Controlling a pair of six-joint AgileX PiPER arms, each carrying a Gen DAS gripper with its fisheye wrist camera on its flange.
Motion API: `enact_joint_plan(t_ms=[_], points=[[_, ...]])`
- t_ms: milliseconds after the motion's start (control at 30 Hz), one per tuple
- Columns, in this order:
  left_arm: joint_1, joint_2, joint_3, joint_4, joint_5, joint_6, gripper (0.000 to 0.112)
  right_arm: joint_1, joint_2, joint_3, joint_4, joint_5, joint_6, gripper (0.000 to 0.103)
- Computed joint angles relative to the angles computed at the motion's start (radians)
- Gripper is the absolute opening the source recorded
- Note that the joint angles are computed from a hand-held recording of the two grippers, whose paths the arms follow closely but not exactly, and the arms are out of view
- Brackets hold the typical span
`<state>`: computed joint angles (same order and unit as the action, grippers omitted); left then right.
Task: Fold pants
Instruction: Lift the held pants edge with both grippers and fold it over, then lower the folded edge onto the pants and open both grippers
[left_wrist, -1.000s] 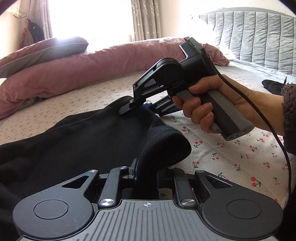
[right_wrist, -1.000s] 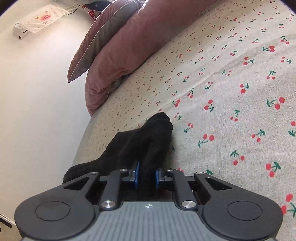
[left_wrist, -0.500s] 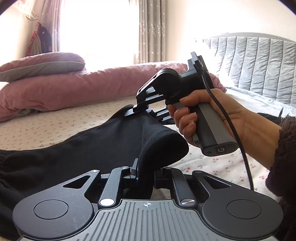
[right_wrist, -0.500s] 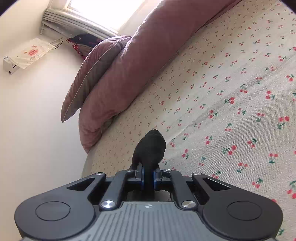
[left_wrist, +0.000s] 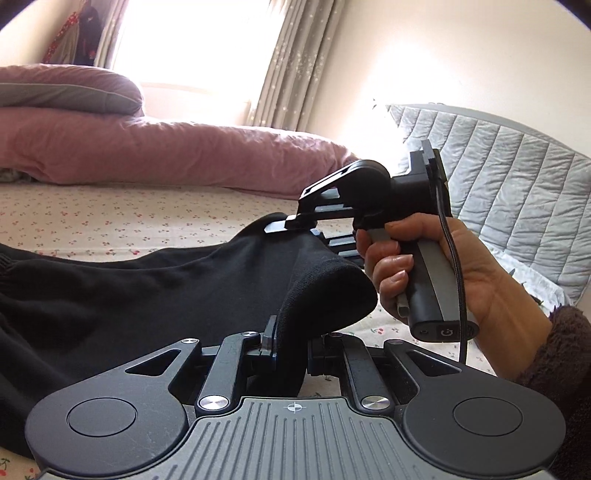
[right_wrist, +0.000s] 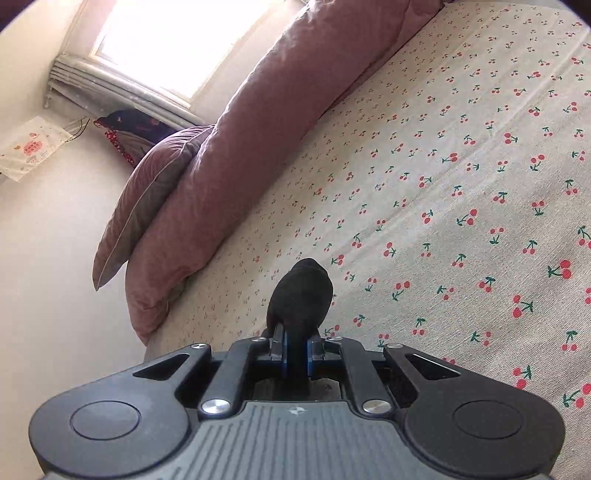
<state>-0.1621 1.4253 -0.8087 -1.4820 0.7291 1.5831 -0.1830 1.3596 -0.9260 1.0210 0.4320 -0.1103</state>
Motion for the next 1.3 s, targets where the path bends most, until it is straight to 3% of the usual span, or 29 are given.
enact_joint_plan(t_ms=[67,233,367,467,567,667,800,900,933,967,1033,1100,1200,1300], points=[[0.076,0.004,-0.023,0.024,0.081,-0.041,0.01,0.05,-0.014,-0.032,-0.106,-0.028,0.076,0.009],[0.26,0.017,-0.095,0.073,0.222,-0.121,0.01,0.163,0.006,-0.147,-0.156,-0.065,0.096,0.011],[0.399,0.095,-0.214,0.137,0.312,-0.242,0.01,0.297,0.141,-0.343,-0.362,-0.075,0.287,0.011],[0.483,0.147,-0.272,0.155,0.333,-0.285,0.01,0.399,0.283,-0.535,-0.561,-0.047,0.475,0.011],[0.57,0.212,-0.339,0.18,0.357,-0.326,0.01,0.465,0.394,-0.662,-0.632,-0.031,0.55,0.011],[0.627,0.277,-0.407,0.219,0.366,-0.387,0.011,0.511,0.519,-0.816,-0.702,0.02,0.627,0.013],[0.652,0.361,-0.508,0.322,0.357,-0.485,0.012,0.548,0.7,-1.076,-0.787,0.158,0.711,0.018],[0.688,0.408,-0.567,0.379,0.395,-0.505,0.021,0.573,0.811,-1.241,-0.851,0.243,0.767,0.026],[0.693,0.421,-0.585,0.385,0.404,-0.513,0.026,0.575,0.832,-1.268,-0.855,0.252,0.774,0.029],[0.695,0.427,-0.595,0.383,0.395,-0.524,0.039,0.577,0.851,-1.292,-0.854,0.259,0.783,0.036],[0.703,0.421,-0.587,0.351,0.347,-0.5,0.057,0.573,0.865,-1.312,-0.829,0.263,0.78,0.045],[0.709,0.424,-0.6,0.325,0.324,-0.475,0.058,0.568,0.85,-1.296,-0.788,0.248,0.739,0.047],[0.695,0.489,-0.735,0.364,0.368,-0.538,0.06,0.571,0.81,-1.272,-0.836,0.259,0.704,0.056],[0.658,0.552,-0.852,0.41,0.387,-0.607,0.06,0.572,0.703,-1.124,-0.902,0.223,0.67,0.062]])
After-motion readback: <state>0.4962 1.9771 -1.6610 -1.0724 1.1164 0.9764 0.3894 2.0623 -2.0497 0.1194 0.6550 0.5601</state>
